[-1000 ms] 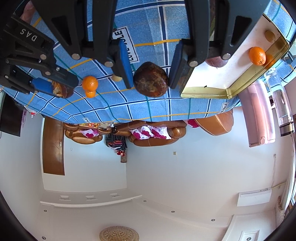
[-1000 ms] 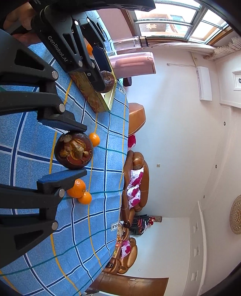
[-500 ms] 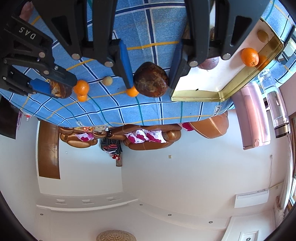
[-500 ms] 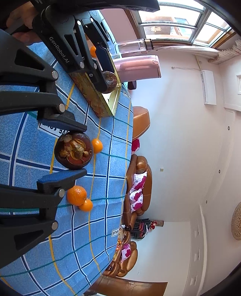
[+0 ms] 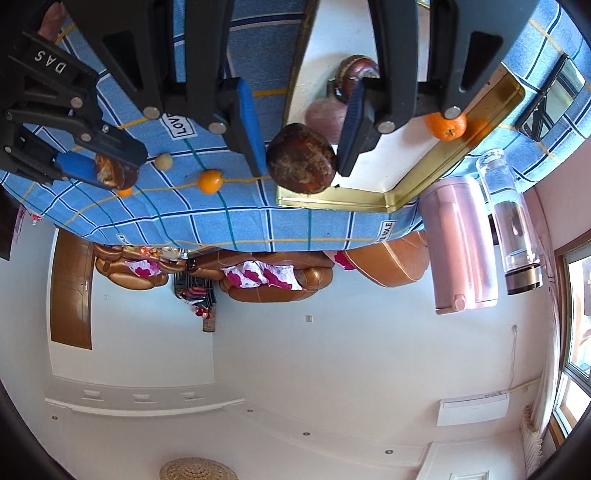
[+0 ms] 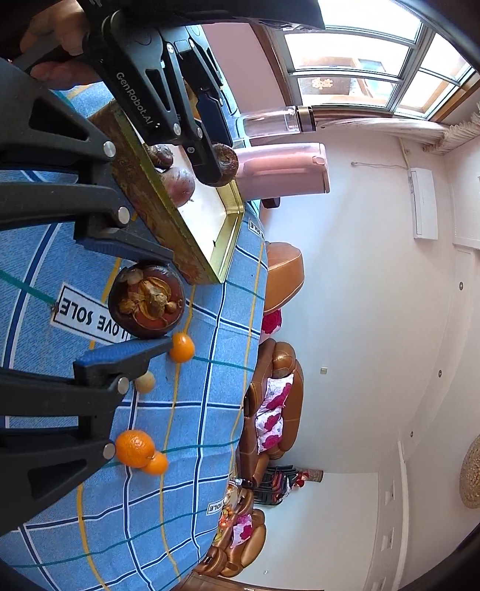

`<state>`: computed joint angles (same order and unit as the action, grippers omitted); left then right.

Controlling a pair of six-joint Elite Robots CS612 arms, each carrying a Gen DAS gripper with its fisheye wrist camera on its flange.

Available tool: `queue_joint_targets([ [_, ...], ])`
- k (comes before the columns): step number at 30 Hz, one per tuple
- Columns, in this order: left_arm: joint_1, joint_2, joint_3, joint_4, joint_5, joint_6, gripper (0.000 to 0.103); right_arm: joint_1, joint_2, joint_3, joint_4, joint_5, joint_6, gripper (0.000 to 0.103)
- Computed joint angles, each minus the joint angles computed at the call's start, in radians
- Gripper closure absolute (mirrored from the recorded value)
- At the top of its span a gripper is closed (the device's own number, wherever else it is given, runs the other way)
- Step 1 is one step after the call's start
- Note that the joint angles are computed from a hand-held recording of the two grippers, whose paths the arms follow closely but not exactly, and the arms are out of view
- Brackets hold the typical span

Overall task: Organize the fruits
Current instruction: 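Release dark brown fruit into tray with left gripper while right gripper releases split fruit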

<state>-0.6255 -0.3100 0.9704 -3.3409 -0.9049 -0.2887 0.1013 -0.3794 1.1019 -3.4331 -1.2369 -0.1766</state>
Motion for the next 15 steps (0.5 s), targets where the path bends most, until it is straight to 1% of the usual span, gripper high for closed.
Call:
queue_joint_targets([
  [5, 0.012, -0.022, 0.04, 0.017, 0.029, -0.038, 0.062, 0.012, 0.009, -0.032, 0.037, 0.027, -0.01, 0.061],
  [15, 0.037, -0.053, 0.091, 0.094, 0.078, -0.123, 0.062, 0.044, 0.027, -0.091, 0.1, 0.068, -0.061, 0.061],
])
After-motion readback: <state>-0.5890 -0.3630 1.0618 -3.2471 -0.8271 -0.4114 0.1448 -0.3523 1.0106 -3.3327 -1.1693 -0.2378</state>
